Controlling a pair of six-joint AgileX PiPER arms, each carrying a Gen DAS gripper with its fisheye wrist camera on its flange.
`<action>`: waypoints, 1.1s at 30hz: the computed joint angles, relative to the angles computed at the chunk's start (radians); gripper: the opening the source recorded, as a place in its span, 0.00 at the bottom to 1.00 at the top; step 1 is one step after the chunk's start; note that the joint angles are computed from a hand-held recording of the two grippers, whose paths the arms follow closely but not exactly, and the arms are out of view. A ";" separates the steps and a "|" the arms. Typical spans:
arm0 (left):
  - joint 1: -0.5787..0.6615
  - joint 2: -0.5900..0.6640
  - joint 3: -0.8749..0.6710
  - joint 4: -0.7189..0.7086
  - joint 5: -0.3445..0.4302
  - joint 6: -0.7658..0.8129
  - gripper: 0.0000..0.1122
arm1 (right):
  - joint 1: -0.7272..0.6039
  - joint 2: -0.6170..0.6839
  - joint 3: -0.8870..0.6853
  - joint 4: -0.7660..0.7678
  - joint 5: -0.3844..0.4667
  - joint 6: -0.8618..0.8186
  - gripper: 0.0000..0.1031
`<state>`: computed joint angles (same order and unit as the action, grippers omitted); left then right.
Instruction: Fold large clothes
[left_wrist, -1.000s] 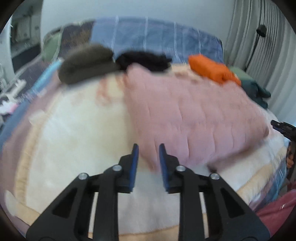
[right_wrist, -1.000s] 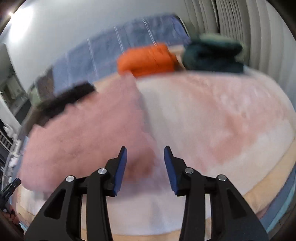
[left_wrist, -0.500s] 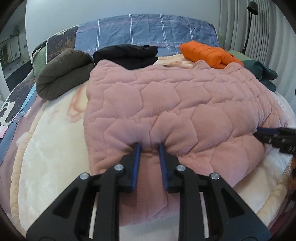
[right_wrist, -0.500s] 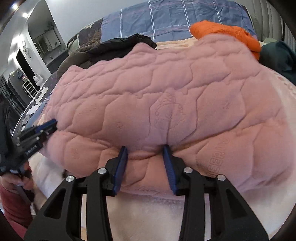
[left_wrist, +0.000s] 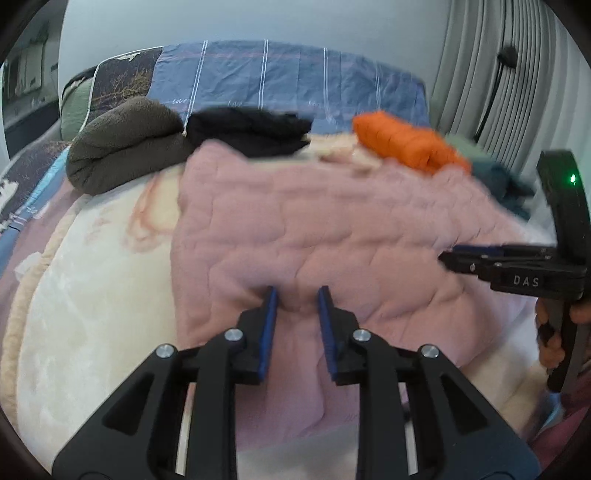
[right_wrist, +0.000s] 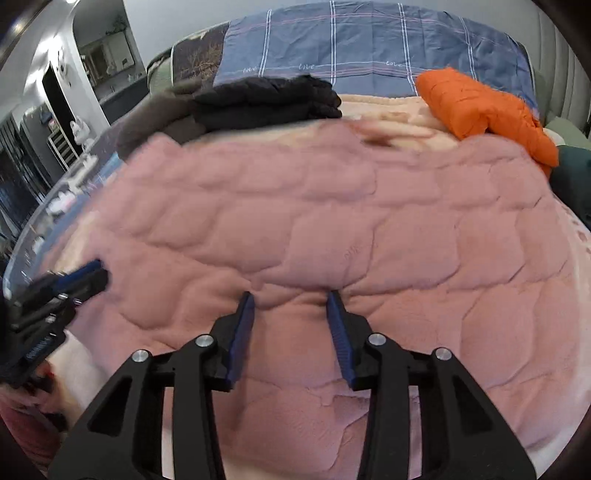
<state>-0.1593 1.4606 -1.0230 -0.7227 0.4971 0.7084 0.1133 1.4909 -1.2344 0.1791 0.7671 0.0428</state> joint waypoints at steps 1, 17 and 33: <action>0.012 0.017 -0.037 -0.052 0.016 0.026 0.28 | -0.007 0.009 -0.037 0.010 0.005 -0.006 0.40; -0.090 0.193 -0.150 0.233 -0.076 -0.170 0.31 | -0.059 0.399 -0.603 -0.070 0.234 0.047 0.40; 0.016 0.119 -0.086 -0.084 -0.006 0.100 0.37 | -0.100 0.459 -0.589 -0.055 0.163 0.046 0.45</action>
